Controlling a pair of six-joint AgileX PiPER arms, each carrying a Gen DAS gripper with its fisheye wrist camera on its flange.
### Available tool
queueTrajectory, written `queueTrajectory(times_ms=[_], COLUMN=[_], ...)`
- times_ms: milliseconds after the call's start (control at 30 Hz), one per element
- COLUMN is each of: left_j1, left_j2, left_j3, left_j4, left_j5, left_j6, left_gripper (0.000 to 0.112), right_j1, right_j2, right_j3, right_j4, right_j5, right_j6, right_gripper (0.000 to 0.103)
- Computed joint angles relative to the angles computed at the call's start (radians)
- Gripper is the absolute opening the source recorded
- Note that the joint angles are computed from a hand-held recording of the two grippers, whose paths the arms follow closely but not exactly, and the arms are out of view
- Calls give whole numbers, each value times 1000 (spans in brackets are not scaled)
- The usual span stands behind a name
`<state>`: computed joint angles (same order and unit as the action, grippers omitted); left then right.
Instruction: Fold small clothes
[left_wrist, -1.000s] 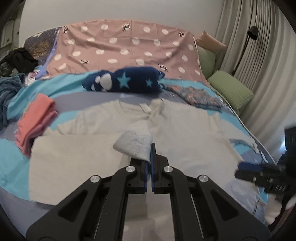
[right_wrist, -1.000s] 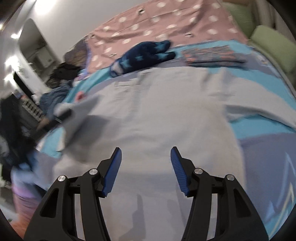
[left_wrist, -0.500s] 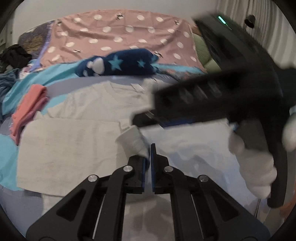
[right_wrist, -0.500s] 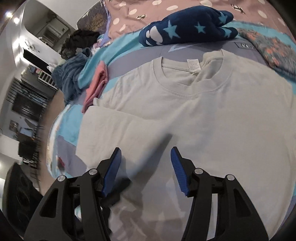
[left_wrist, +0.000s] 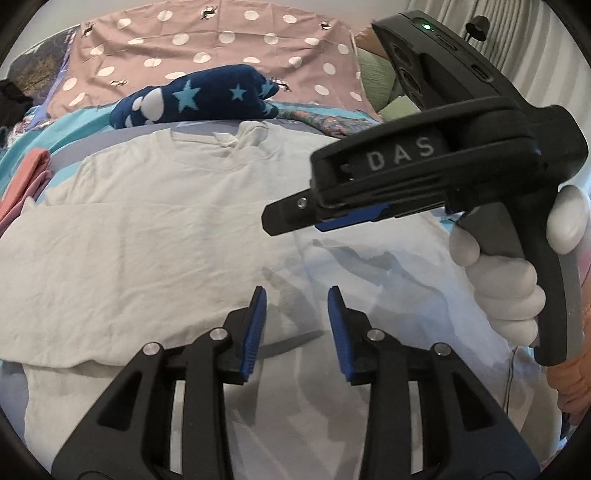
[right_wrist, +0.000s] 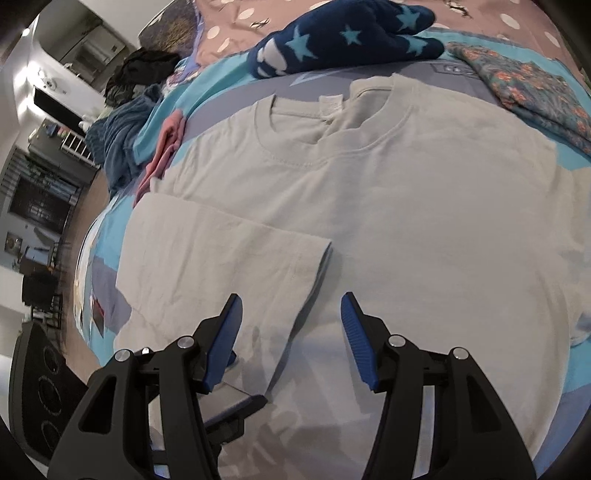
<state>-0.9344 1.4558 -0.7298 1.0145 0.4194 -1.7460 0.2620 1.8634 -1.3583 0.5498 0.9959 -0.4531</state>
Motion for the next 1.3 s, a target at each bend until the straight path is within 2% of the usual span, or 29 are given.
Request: queueTrajectory(times_ms=[100,167,300,333,367,400,433,467,500,567,667,767,867,1067,1133,1200,1300], left_j1=[-23,-26,-44,-39,-37,-37,-26,-7,9,5,-5,-19,-31,3,7,5,1], left_j2=[-9,-19,42,78,103,118,115,86,46,7,6,60,162,391,437,428,377], left_j3=[7,10,-52,-86,-108,-124,-127,-110,-95,-117,-234,-370,-508,-686,-706,-666,-581], left_j4=[-14,-22,-105,-162,-182,-177,-178,-173,-151,-121,-121,-134,-186,-435,-480,-490,-424], left_j5=[29,28,71,95,119,145,153,120,101,135,191,216,202,140,142,120,83], left_j6=[-6,17,164,232,261,262,267,255,216,202,284,360,446,624,650,644,564], left_gripper=[36,48,53,49,30,20,9,6,6,6,6,6,6,6,6,6,13], right_j1=[0,6,36,45,50,46,31,16,6,-26,-82,-145,-211,-333,-368,-395,-429], right_j2=[33,54,74,76,84,94,91,72,51,14,-22,-51,-65,0,50,83,101], right_j3=[-17,-28,-32,-29,-30,-40,-37,-27,-24,-31,-117,-173,-190,-175,-170,-163,-142], right_j4=[15,16,34,37,55,76,118,156,174,229,230,210,178,91,77,95,136], right_j5=[15,12,-57,-78,-83,-65,-56,-62,-70,-59,-9,0,-20,-88,-90,-59,22], right_j6=[21,29,15,7,-18,-22,-34,-59,-83,-145,-132,-134,-152,-144,-143,-161,-223], right_gripper=[57,57,56,43,14,5,5,4,4,4,4,4,4,4,4,6,10])
